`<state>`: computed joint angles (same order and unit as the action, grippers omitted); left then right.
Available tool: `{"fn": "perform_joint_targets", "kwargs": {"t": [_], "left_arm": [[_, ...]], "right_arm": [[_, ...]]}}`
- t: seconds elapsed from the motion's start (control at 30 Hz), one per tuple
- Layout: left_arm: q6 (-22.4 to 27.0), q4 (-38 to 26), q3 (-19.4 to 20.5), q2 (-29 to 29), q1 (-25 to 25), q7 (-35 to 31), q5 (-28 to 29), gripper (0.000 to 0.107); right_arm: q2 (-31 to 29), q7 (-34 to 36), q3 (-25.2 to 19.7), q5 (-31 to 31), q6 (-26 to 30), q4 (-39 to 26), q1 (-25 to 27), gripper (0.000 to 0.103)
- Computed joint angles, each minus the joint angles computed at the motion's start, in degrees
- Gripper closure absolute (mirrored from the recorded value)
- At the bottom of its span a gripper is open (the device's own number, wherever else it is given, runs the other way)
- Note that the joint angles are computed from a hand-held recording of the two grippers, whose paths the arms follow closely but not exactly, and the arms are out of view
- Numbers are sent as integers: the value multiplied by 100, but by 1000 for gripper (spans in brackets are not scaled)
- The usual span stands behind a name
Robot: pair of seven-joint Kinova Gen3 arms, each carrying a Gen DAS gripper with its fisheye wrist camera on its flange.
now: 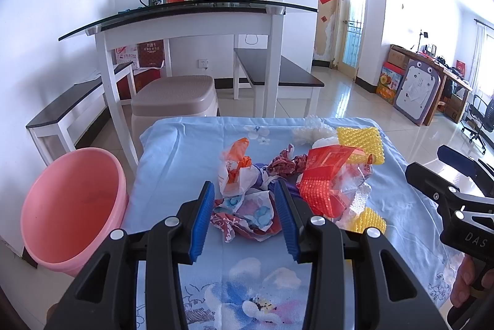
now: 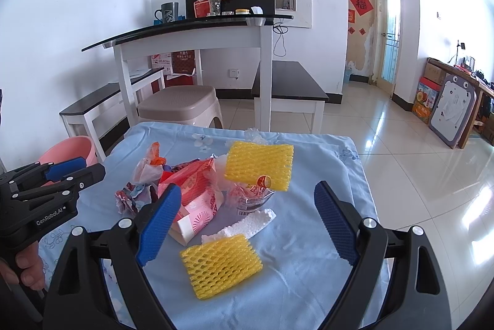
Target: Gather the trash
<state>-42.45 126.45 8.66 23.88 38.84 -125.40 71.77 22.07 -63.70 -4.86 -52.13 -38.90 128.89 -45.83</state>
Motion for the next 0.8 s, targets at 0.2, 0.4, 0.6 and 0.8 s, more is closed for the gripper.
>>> {"fn": "perform_joint_targets", "kwargs": {"t": [0.2, 0.4, 0.6, 0.8], "left_arm": [[-13, 30, 18, -40, 20, -14, 22, 67], [48, 33, -32, -4, -25, 52, -111, 67], [10, 66, -40, -29, 4, 57, -122, 67], [-2, 64, -29, -25, 14, 44, -97, 67]], "right_arm": [[17, -71, -11, 64, -20, 17, 35, 15], [28, -95, 31, 123, 9, 8, 58, 15], [14, -145, 31, 131, 5, 25, 96, 15], [15, -226, 26, 260, 1, 59, 120, 15]]}}
